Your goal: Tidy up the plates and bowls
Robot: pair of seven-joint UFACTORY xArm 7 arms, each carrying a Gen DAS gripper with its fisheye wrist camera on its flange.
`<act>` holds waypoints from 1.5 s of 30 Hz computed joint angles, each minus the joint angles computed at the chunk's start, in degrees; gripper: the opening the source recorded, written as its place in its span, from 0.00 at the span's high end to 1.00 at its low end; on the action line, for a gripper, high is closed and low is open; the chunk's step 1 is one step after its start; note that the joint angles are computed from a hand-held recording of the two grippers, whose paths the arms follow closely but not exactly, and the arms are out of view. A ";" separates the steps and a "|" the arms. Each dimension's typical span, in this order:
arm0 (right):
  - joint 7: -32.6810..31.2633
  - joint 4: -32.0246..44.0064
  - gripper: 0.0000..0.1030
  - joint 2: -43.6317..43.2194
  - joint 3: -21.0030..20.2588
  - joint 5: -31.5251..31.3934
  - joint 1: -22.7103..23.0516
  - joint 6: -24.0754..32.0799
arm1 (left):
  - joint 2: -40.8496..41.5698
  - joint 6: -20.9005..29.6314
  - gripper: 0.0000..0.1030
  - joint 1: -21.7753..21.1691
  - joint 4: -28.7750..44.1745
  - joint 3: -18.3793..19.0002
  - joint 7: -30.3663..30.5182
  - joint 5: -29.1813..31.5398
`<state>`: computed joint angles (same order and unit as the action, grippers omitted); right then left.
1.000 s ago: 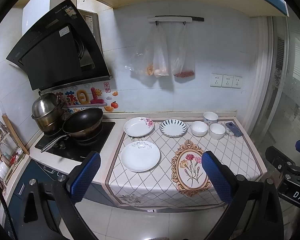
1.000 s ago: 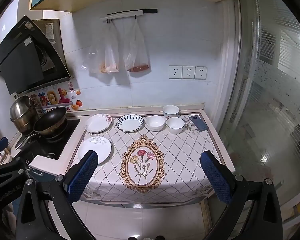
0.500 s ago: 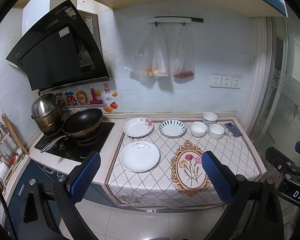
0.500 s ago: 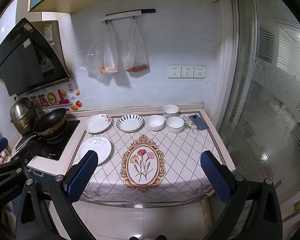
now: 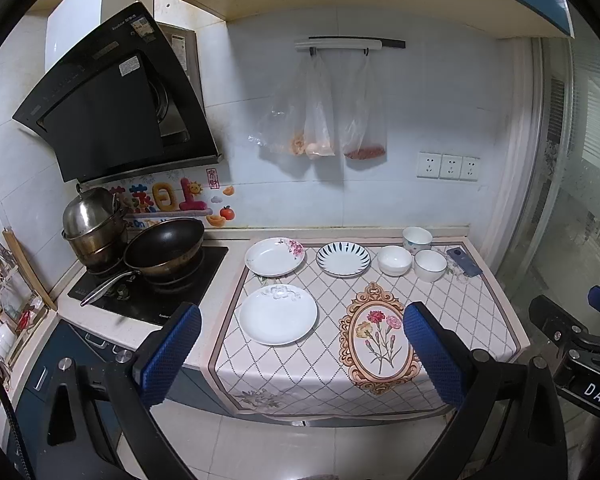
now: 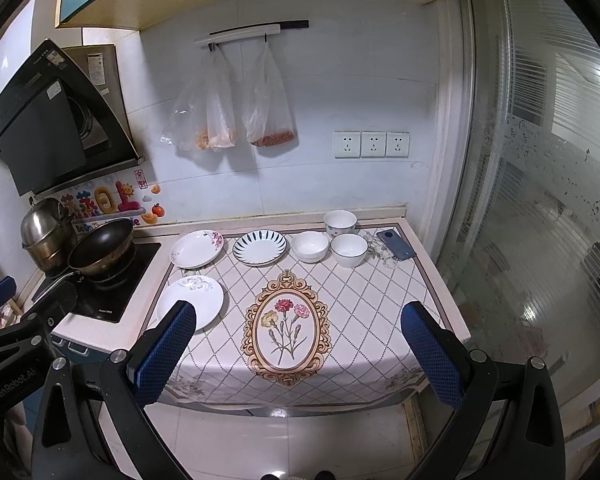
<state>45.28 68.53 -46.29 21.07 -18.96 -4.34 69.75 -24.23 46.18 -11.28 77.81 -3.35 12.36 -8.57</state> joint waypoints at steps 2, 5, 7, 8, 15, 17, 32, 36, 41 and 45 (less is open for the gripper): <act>-0.01 -0.02 0.00 0.03 -0.05 -0.04 0.04 -0.04 | 0.13 0.14 0.00 0.00 0.37 -0.20 -0.27 0.15; 0.02 -0.06 0.00 -0.06 -0.10 -0.08 0.10 -0.11 | 0.13 0.10 0.00 -0.04 0.42 -0.26 -0.43 0.23; 0.03 0.08 0.00 -0.06 -0.06 -0.10 0.05 -0.03 | -0.04 0.19 0.00 -0.10 0.52 -0.22 -0.39 0.19; -0.04 0.43 0.00 0.16 -0.03 -0.12 -0.01 0.08 | 0.12 0.26 0.00 -0.07 0.83 -0.39 -0.60 0.34; 0.19 0.50 0.00 0.12 0.09 -0.10 -0.02 0.26 | 0.30 0.29 0.00 -0.28 1.09 -0.48 -0.59 0.44; 0.27 0.74 0.00 0.30 0.08 -0.12 -0.13 0.35 | 0.28 0.28 0.00 -0.38 1.03 -0.35 -0.45 0.25; 0.73 0.15 0.00 0.59 -0.84 -0.06 -0.18 -0.26 | 0.45 -0.46 0.00 -0.83 0.26 -0.07 0.92 -0.41; 1.16 0.57 0.00 1.42 -0.69 -0.44 -0.63 -0.60 | 1.59 -0.47 0.00 -0.96 1.21 0.24 1.56 -0.88; 2.86 1.42 0.00 3.19 0.13 -1.29 -1.31 -1.10 | 4.00 -1.33 0.00 -1.09 2.48 1.09 3.17 -2.56; 5.53 -0.15 0.00 4.81 -0.11 -1.25 -0.91 -3.98 | 7.97 -3.04 0.00 -0.22 4.31 1.66 4.19 -3.39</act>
<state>50.80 68.38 -41.48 20.97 -20.20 -5.25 65.77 -16.25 43.14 -11.51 82.12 -1.70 16.55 -11.96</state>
